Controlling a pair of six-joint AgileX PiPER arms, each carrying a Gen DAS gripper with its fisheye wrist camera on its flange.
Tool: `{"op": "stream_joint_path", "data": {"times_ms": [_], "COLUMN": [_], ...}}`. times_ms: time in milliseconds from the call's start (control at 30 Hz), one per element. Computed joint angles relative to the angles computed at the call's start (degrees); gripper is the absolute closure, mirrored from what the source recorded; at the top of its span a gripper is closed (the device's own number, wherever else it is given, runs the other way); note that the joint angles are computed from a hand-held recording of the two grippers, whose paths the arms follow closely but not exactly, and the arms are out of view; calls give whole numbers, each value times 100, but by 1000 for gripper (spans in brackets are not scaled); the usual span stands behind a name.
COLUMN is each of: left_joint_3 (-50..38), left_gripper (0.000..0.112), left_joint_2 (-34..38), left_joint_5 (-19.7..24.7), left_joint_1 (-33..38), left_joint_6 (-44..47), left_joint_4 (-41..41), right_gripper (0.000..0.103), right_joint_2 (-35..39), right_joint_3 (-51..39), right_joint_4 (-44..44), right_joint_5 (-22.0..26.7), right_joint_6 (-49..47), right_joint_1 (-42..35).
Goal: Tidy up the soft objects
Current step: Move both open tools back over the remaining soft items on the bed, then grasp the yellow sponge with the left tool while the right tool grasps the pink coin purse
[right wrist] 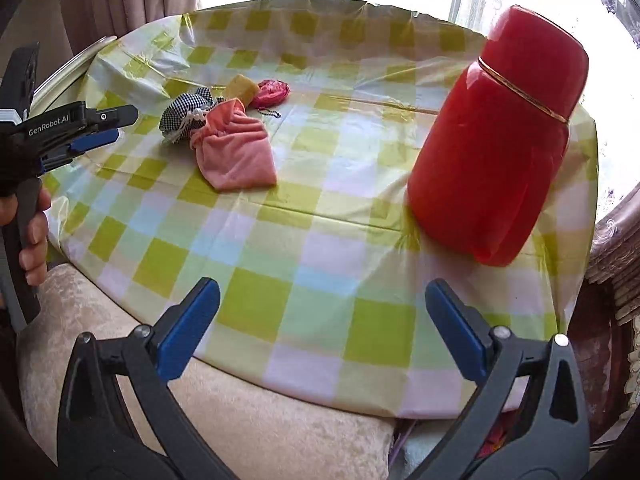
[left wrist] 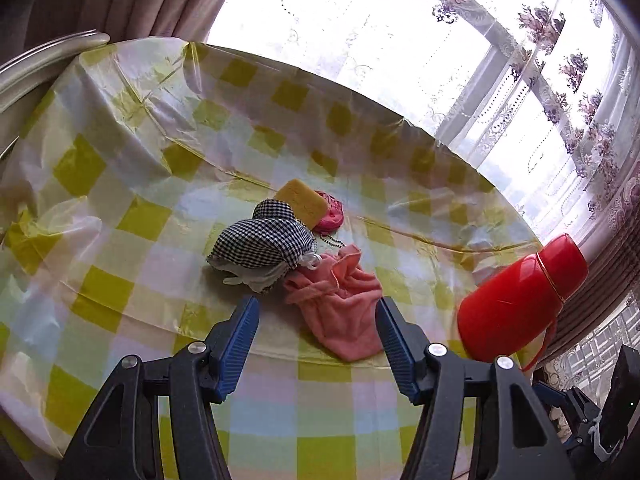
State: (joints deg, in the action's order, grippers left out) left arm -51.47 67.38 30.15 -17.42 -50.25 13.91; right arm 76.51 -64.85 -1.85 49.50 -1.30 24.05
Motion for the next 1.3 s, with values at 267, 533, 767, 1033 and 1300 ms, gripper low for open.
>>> {"op": "stream_joint_path", "data": {"times_ms": [267, 533, 767, 1033, 1300], "left_joint_3": [-1073, -2227, -3029, -4347, -5440], "left_gripper": [42, 30, 30, 30, 32], "left_joint_2": [1146, 2485, 3688, 4799, 5567], "left_joint_5": [-63, 404, 846, 1519, 2001], "left_joint_1": [1589, 2464, 2820, 2614, 2248], "left_joint_6": [3227, 4813, 5340, 4267, 3405], "left_joint_4": [-2820, -5086, -6221, -5554, -4689], "right_gripper": [1, 0, 0, 0, 1], "right_joint_2": [1740, 3692, 5241, 6092, 7156], "right_joint_3": [-2036, -4730, -6789, -7699, -9559], "right_joint_4": [-187, -92, -292, -842, -878], "right_joint_5": [-151, 230, 908, 1112, 1909], "right_joint_6": [583, 1418, 1475, 1411, 828], "right_joint_1": [373, 322, 350, 491, 664]}}
